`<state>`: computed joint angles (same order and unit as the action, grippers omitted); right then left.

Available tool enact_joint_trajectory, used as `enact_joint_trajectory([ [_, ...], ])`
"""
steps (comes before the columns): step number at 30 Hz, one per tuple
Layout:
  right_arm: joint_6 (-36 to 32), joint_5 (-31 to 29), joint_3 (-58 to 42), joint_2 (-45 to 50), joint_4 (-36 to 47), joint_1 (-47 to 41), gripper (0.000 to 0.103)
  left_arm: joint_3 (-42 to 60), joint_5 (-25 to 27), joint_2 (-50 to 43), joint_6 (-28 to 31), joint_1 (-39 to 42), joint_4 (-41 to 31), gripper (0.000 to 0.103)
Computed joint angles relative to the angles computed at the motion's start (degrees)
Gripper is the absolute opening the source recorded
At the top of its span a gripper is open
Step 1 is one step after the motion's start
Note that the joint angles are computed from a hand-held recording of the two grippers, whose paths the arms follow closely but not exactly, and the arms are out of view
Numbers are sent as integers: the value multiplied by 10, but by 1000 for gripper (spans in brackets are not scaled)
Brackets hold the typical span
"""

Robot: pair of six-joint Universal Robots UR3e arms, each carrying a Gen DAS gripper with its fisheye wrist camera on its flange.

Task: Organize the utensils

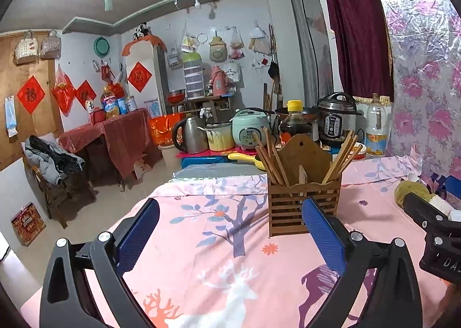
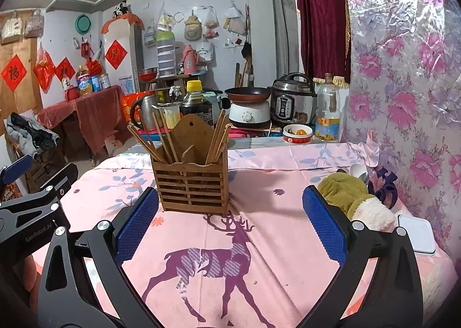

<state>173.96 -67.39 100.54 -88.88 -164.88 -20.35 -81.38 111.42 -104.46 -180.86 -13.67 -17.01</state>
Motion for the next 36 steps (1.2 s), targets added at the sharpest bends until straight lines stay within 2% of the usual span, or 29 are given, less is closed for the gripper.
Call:
enact_joint_trajectory([
  [9,-9,-10,1,0,0,8,97,6,-34,6,-19,16,-38,97],
  [13,-16,-22,1,3,-7,15,97,10,-17,0,-21,12,-37,97],
  [36,-21,-30,4,4,-18,19,97,17,-21,-2,-23,13,-48,97],
])
